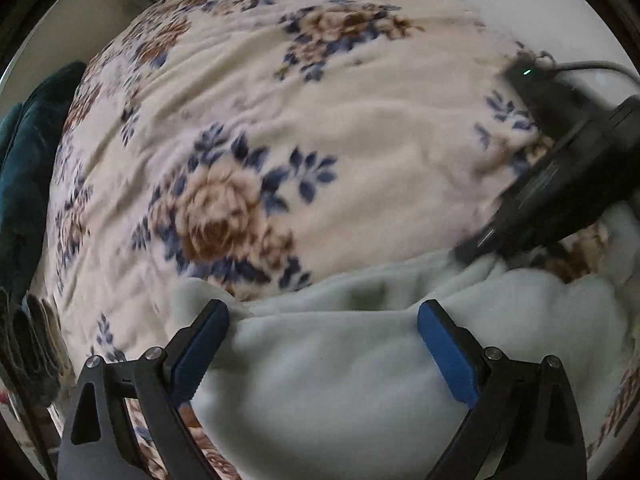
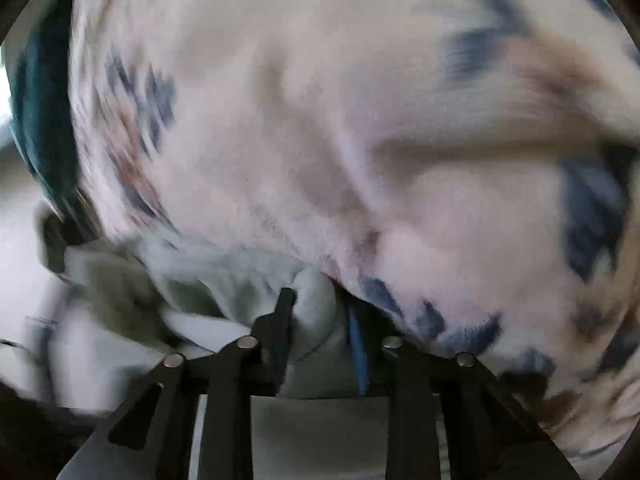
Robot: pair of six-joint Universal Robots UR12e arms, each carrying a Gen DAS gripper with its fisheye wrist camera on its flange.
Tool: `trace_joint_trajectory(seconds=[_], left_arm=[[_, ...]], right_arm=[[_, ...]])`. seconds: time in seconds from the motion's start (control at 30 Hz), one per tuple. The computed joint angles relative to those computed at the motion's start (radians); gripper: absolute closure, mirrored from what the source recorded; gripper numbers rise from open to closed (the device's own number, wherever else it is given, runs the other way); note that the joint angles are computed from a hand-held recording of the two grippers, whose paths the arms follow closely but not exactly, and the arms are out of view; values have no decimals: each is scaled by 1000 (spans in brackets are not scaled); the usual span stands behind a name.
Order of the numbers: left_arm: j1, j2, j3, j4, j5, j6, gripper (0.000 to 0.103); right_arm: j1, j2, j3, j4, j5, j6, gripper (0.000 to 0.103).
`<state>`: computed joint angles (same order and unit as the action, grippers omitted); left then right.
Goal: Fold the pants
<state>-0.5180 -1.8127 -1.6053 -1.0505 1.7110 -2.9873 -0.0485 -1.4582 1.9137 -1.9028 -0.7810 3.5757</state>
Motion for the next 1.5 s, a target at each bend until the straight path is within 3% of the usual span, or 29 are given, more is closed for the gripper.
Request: trace_joint_trajectory(seconds=[0.07, 0.13, 0.2, 0.27, 0.33, 0.37, 0.4, 0.5, 0.57, 0.67, 0.73, 0.77, 0.87, 0.93, 1.03, 1.1, 1.13, 1.2, 1.27, 1.33, 1.43, 1.5], left_arm=[[8, 9, -20, 25, -14, -14, 6], [7, 4, -14, 15, -12, -27, 6], [10, 3, 1, 3, -30, -42, 6], [25, 10, 19, -12, -93, -49, 6], [51, 24, 40, -32, -176, -48, 6], [61, 29, 48, -38, -198, -42, 6], [72, 33, 58, -49, -222, -31, 6], [100, 28, 97, -141, -294, 51, 6], [108, 11, 115, -203, -296, 96, 6], [113, -29, 135, -314, -272, 117, 6], [104, -28, 113, -273, -240, 146, 6], [95, -26, 103, -239, -199, 141, 6], [67, -25, 74, -129, -54, 131, 6], [65, -31, 69, -111, -34, 115, 6], [73, -34, 75, -129, -53, 84, 6], [72, -21, 74, -121, -41, 53, 6], [76, -2, 66, -102, -50, 29, 6], [89, 48, 34, -53, -70, -48, 6], [109, 117, -14, -20, -103, -140, 6], [129, 199, -76, -37, -137, -248, 6], [161, 291, -157, -128, -211, -410, 6], [201, 345, -217, -198, -329, -538, 6]], right_arm=[[-42, -38, 94, -138, 33, 136, 96], [-55, -36, 131, -185, 103, 178, 96], [-50, -30, 102, -150, 94, 101, 94], [-59, -47, 66, -82, 80, -15, 89], [-64, -80, 22, -31, 17, -127, 62], [-67, -98, 11, -22, 0, -179, 34], [-79, -119, -1, 14, -12, -236, 24], [-62, -155, -42, 139, -29, -412, 24], [-35, -157, -69, 239, -81, -509, 24], [-22, -143, -55, 325, -109, -518, 24], [-18, -144, -22, 303, -80, -487, 46], [-9, -143, -19, 290, -100, -464, 72], [4, -178, 2, 153, -168, -345, 90], [2, -201, 26, 41, -221, -239, 92], [-14, -200, 52, 30, -198, -181, 92], [-7, -204, 33, 64, -219, -240, 87], [4, -204, 24, 72, -217, -237, 81], [6, -251, 36, 41, -241, -197, 53], [-11, -339, 79, -11, -274, -110, 37], [-50, -427, 130, -7, -259, -14, 33], [-103, -579, 276, -10, -109, 259, 32], [-73, -609, 355, -91, -35, 416, 32]])
